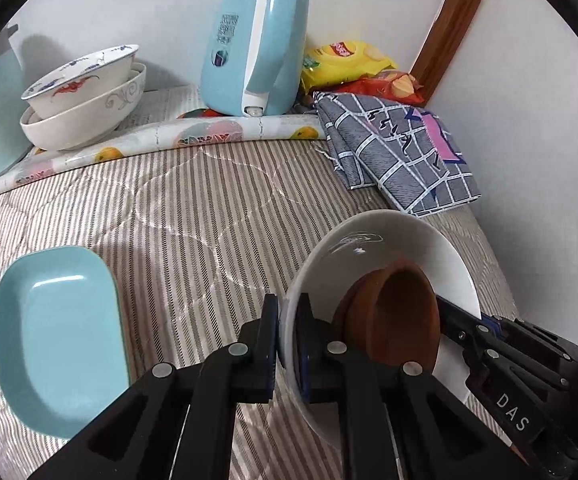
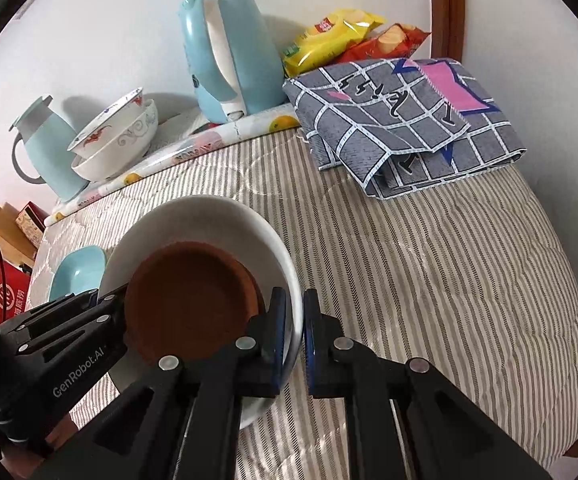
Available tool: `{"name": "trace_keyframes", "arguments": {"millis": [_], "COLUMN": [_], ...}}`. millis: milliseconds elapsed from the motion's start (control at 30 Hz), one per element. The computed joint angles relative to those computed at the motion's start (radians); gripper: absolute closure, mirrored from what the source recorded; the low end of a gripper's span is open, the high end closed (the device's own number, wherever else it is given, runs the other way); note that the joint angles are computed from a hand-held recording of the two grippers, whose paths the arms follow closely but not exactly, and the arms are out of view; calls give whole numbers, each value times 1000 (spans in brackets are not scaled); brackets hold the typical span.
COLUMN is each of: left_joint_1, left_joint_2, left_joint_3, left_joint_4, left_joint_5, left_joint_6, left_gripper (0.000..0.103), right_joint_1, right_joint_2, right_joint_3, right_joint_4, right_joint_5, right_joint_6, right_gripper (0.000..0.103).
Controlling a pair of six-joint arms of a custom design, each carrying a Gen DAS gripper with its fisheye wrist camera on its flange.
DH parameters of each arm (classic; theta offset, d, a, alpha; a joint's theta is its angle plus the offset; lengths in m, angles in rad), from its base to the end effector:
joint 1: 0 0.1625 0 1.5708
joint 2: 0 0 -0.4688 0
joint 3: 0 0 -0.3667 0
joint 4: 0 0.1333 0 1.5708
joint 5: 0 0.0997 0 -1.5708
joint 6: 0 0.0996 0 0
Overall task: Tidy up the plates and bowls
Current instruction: 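Carry the white bowl with both tools onto the teal plate stack and open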
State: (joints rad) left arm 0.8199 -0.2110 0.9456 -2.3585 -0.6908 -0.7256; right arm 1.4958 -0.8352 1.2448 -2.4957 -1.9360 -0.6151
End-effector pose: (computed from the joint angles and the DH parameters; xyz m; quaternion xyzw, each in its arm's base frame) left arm -0.4151 -0.7526 -0.0432 0.0001 0.9045 -0.3043 0.2988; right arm 0.0387 -0.7887 0.3322 0.2091 -0.9288 0.1764 0.2500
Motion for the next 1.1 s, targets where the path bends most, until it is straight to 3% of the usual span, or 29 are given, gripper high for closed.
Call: {"name": "trace_keyframes", "arguments": {"millis": [633, 1100], "left_joint_1": [-69, -87], "left_joint_2": [-104, -190], "left_joint_3": [190, 351], "left_joint_4": [-70, -129], "left_joint_5": [60, 84], "left_joint_6": [-61, -111], "left_gripper": [94, 94], "right_joint_1": [30, 57], "right_joint_2": [-119, -151], "right_joint_3": [170, 262], "right_joint_4": [-96, -142], "right_joint_5": [38, 47], "right_joint_6": [-18, -13], "right_gripper": [95, 95]}}
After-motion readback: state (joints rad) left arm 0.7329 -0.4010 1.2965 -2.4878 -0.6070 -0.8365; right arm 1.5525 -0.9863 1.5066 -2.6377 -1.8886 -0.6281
